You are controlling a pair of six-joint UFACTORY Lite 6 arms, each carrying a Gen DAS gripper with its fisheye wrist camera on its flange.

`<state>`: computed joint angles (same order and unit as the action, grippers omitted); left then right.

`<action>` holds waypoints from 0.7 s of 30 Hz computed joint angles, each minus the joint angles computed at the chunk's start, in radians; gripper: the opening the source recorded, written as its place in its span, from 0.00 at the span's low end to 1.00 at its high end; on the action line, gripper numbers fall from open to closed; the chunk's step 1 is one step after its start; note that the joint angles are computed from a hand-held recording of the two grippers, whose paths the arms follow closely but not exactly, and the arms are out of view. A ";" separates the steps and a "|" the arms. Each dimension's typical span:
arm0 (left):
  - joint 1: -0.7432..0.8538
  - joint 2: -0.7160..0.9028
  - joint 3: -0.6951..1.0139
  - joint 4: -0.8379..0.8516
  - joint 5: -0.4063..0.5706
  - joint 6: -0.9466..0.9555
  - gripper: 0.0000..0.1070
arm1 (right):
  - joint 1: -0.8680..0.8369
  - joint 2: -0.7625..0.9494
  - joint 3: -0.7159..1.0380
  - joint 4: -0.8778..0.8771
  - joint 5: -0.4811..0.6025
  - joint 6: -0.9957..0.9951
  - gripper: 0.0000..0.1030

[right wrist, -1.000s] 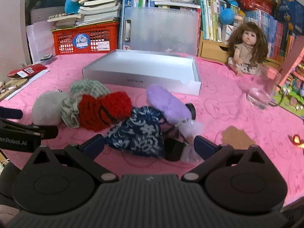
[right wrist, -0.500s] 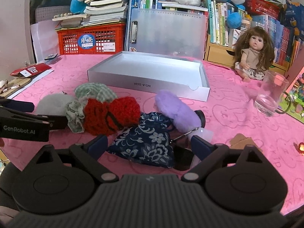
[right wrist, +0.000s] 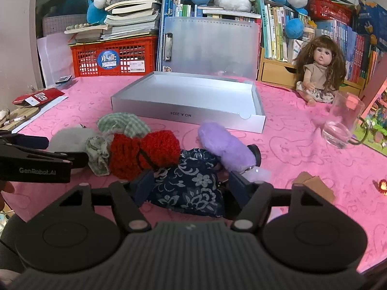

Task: Organize objects
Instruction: 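Move left tool to white fluffy ball while right tool approaches navy floral pouch, then close left tool on white fluffy ball while right tool grasps navy floral pouch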

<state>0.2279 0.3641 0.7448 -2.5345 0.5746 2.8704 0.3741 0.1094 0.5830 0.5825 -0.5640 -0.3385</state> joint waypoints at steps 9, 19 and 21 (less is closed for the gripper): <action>0.003 0.002 -0.006 0.030 0.017 -0.024 0.67 | 0.006 0.001 0.000 -0.018 0.022 0.018 0.70; -0.023 0.029 0.013 -0.024 0.008 0.020 0.66 | -0.055 0.114 0.091 -0.155 0.064 0.141 0.71; -0.025 0.040 0.022 -0.022 0.004 0.017 0.62 | -0.055 0.137 0.103 -0.164 0.052 0.144 0.70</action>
<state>0.2028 0.4041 0.7667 -2.5562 0.5789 2.8878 0.3195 0.2465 0.6859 0.4190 -0.5123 -0.1944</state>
